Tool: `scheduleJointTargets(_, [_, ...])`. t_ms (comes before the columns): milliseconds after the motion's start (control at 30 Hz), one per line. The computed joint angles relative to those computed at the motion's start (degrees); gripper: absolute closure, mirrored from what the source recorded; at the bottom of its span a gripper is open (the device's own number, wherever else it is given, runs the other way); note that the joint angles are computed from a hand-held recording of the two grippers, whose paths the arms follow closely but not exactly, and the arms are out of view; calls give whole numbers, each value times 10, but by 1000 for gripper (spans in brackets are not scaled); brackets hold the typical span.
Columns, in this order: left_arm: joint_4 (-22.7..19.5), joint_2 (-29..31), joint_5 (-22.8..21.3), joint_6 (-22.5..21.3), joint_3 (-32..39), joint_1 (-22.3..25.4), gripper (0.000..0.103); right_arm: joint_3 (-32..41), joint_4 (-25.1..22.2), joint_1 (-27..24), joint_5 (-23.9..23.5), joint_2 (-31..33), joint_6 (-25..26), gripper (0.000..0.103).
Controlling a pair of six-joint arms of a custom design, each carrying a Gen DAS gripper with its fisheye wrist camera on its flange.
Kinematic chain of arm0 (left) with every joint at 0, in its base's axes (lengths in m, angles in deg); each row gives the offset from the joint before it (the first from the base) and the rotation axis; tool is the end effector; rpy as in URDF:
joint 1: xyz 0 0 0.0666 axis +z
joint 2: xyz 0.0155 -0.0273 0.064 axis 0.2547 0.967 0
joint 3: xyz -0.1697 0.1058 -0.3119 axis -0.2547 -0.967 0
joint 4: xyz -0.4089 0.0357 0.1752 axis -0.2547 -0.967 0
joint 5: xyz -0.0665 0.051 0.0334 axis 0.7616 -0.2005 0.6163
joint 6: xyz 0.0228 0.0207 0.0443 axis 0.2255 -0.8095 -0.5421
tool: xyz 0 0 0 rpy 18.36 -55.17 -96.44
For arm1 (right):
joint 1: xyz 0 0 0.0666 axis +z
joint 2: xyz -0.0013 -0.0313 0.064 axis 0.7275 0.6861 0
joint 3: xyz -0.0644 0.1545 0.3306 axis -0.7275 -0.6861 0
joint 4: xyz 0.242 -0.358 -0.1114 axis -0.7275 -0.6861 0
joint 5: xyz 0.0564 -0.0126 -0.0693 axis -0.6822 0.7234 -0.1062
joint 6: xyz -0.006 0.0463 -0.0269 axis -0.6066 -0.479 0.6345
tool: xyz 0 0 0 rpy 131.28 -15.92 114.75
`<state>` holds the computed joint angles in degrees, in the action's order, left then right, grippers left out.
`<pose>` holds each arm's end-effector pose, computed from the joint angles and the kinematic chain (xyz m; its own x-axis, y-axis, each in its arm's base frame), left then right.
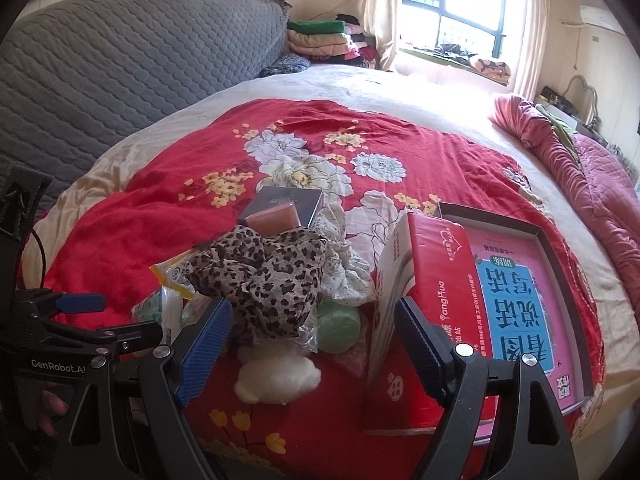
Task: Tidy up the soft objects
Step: 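Grasp the green-patterned wipes pack with the left tool while the right tool grasps the leopard-print scrunchie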
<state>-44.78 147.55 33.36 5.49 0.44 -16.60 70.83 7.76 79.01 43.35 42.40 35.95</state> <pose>0.4294 -0.2529 0.4712 -0.7426 -0.5417 -0.3938 -0.4619 0.8401 -0.2845 0.5308 0.3406 0.5044 -0.5442 -0.4930 -0.6788 -0.6744 0.7383 0.0044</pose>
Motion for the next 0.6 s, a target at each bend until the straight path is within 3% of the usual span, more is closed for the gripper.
scheduleJointTargets(267, [26,-1,71,-7,-28,21,2,29,-11,3,-5,25,13,19])
scheduleJointTargets(467, [27,11,89,-12,-27,24,2,58,-26,24,14,52,69,19])
scheduleJointTargets(600, [51,11,113,-11,-39,30,11,70,-32,35,29,70,93,19])
